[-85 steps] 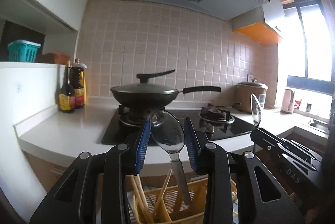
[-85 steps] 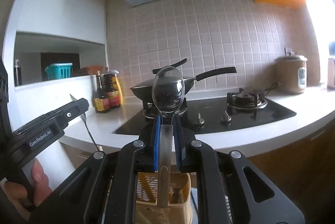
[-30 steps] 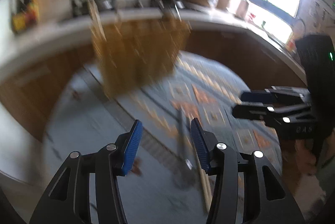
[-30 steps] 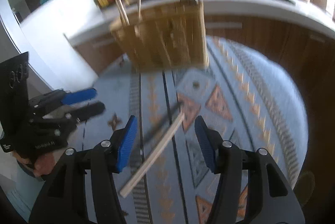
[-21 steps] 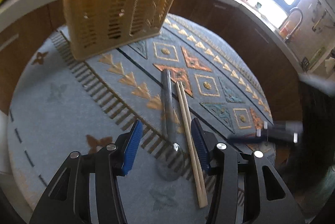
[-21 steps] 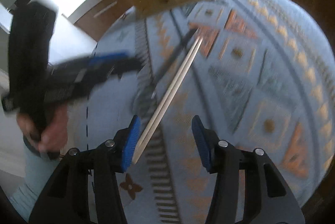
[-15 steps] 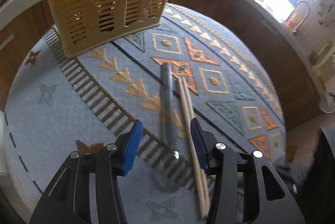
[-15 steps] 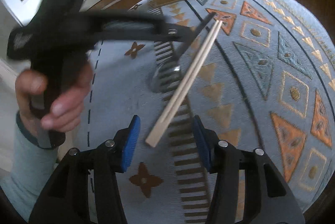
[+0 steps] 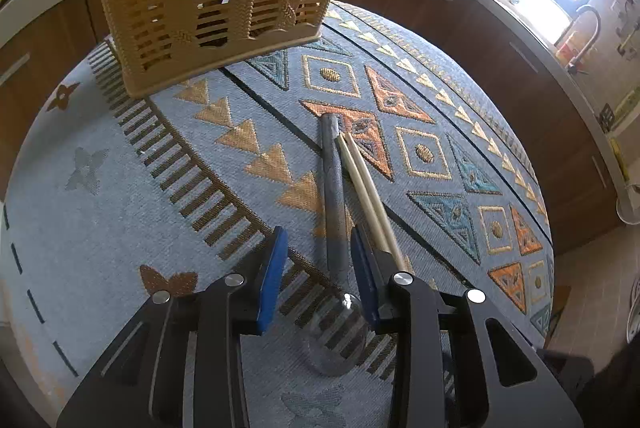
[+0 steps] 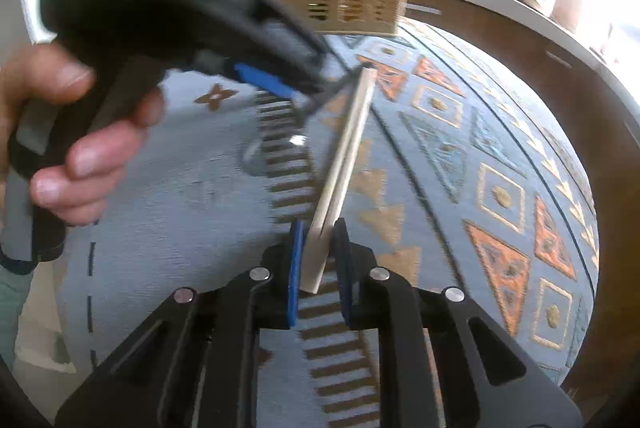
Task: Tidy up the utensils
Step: 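Lower both tools to the table while the right tool grasps a chopstick pair, then grasp a black spoon with the left tool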
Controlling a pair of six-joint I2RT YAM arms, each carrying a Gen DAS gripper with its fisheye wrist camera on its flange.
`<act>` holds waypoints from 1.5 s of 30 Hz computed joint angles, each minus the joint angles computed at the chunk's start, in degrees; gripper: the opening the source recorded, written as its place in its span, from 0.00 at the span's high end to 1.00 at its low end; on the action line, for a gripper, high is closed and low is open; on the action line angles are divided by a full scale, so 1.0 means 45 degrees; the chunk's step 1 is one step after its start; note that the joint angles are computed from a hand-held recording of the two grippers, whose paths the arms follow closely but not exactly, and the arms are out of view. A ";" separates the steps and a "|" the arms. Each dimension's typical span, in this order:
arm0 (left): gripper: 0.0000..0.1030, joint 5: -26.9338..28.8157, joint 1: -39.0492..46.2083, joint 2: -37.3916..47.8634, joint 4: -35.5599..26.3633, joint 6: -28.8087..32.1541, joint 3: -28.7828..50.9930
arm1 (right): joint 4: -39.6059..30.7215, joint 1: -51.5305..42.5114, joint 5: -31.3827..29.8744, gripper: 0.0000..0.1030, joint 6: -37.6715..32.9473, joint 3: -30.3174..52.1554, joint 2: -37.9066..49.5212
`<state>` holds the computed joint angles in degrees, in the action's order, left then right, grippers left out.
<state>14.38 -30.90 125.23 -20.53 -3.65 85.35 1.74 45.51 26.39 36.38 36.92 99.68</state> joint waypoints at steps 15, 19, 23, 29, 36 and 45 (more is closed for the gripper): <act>0.95 -0.3254 -0.1051 -0.0586 0.0183 -0.0824 -0.0826 | 0.1115 -0.3000 -0.2240 0.89 -0.0783 -0.2673 -0.2804; 1.00 -0.2860 -0.0313 -0.1883 0.0875 -0.1558 -0.2664 | 0.0856 -0.3199 -0.2541 0.89 -0.1035 -0.3122 -0.3536; 1.00 -0.2049 0.0518 -0.2619 0.1022 -0.1646 -0.3746 | 0.0726 -0.3894 -0.3340 0.89 -0.1825 -0.2851 -0.3282; 0.88 -0.0131 0.1037 -0.2629 0.0781 -0.0989 -0.3438 | -0.0603 -0.5568 -0.6146 0.64 -0.3161 -0.1385 -0.2621; 0.74 -0.0677 0.0258 -0.0772 -0.1199 0.0045 -0.0502 | -0.3034 -0.7324 -0.7576 0.57 -0.4868 0.2087 -0.0567; 0.64 -0.2184 -0.0571 -0.0184 -0.2633 0.2269 0.0602 | -0.7405 -0.7220 -0.6919 0.72 -0.6002 0.7359 0.2883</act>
<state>4.55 -33.47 124.40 -32.38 6.56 88.05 -31.58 13.02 -4.75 9.37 70.04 112.65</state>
